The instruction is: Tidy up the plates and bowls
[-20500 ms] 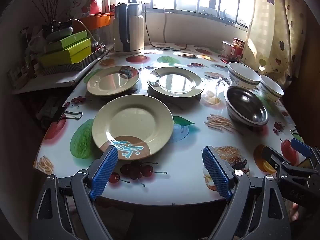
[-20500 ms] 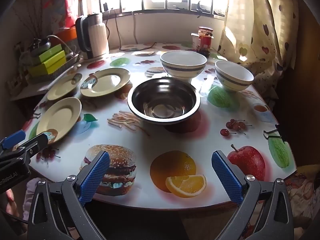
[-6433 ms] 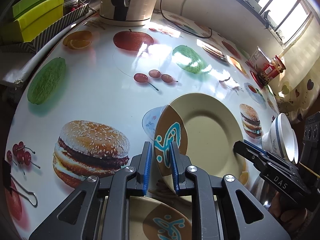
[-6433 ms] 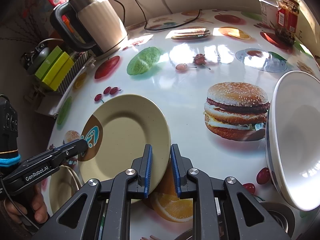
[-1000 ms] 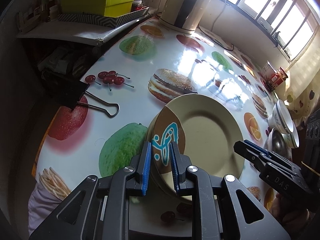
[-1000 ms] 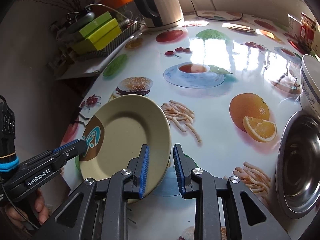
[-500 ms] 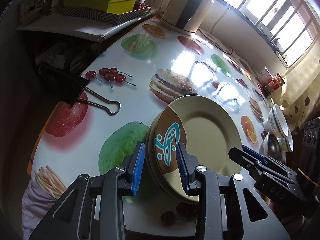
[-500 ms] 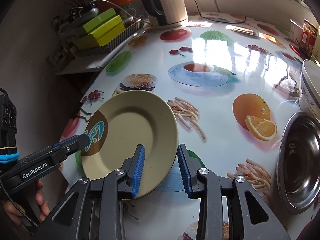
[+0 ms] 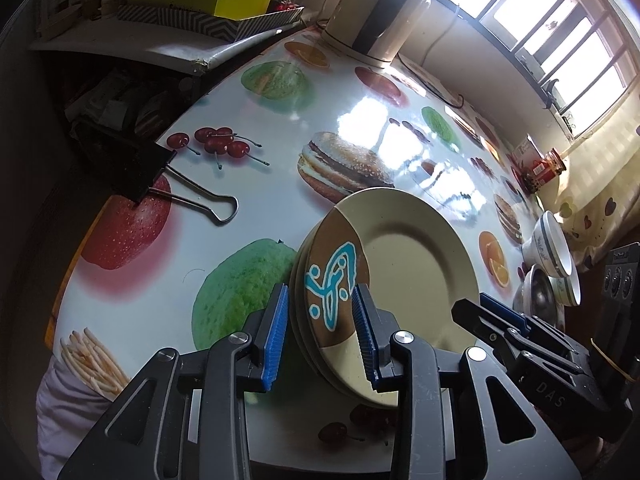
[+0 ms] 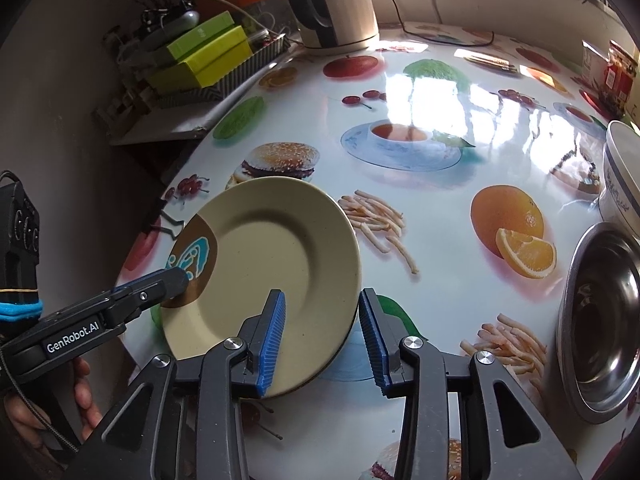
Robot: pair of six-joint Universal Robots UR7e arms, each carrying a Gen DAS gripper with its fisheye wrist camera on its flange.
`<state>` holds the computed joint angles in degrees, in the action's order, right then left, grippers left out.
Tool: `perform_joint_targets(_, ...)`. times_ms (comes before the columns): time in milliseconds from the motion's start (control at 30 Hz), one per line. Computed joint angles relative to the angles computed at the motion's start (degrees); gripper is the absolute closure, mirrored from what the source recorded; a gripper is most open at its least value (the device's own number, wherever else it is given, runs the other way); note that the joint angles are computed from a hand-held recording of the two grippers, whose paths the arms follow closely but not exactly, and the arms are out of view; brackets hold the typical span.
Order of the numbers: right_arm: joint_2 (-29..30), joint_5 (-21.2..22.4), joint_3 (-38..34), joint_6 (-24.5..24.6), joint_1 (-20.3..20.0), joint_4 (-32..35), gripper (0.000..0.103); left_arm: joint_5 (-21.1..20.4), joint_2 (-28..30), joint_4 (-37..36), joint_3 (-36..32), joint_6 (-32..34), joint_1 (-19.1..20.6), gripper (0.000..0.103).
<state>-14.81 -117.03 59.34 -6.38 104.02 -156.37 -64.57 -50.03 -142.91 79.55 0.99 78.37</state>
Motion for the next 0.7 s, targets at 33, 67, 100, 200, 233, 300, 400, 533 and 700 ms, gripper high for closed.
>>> perform_joint_targets(33, -0.1, 0.0, 0.1, 0.0, 0.0, -0.1, 0.065, 0.3, 0.0, -0.2, 0.1, 0.2, -0.1, 0.069)
perform_joint_targets(67, -0.2, -0.1, 0.3, 0.0, 0.0, -0.4, 0.065, 1.0, -0.1, -0.7, 0.2, 0.6, -0.3, 0.069)
perform_joint_targets(100, -0.3, -0.3, 0.5, 0.1, 0.0, -0.8, 0.065, 1.5, -0.2, -1.1, 0.4, 1.0, -0.5, 0.069)
perform_joint_targets(200, -1.1, -0.3, 1.6, 0.4, -0.1, -2.2, 0.065, 1.8, -0.5, -1.9, 0.7, 1.8, -0.9, 0.069)
perform_joint_targets(233, -1.4, -0.6, 1.9, 0.5, 0.0, -2.7, 0.065, 2.2, -0.5, -2.3, 0.9, 2.0, -1.1, 0.069)
perform_joint_targets(300, -2.0, -0.7, 2.8, 0.6, 0.0, -3.8, 0.064, 3.1, -0.6, -4.1, 1.5, 3.8, -1.7, 0.069)
perform_joint_targets(400, -3.0, -1.6, 4.3, 0.4, 0.3, -6.4, 0.061, 2.1, -0.6, -4.3, 1.4, 4.8, -2.4, 0.069)
perform_joint_targets(533, -4.5, -3.0, 6.4, 0.7, 0.4, -9.4, 0.06, 2.7, -0.1, -6.7, 2.1, 9.4, -4.0, 0.069)
perform_joint_targets(700, -6.9, -4.7, 10.4, 1.6, 0.3, -14.6, 0.059, 0.0, 1.1, -4.6, 1.0, 11.3, -5.0, 0.069)
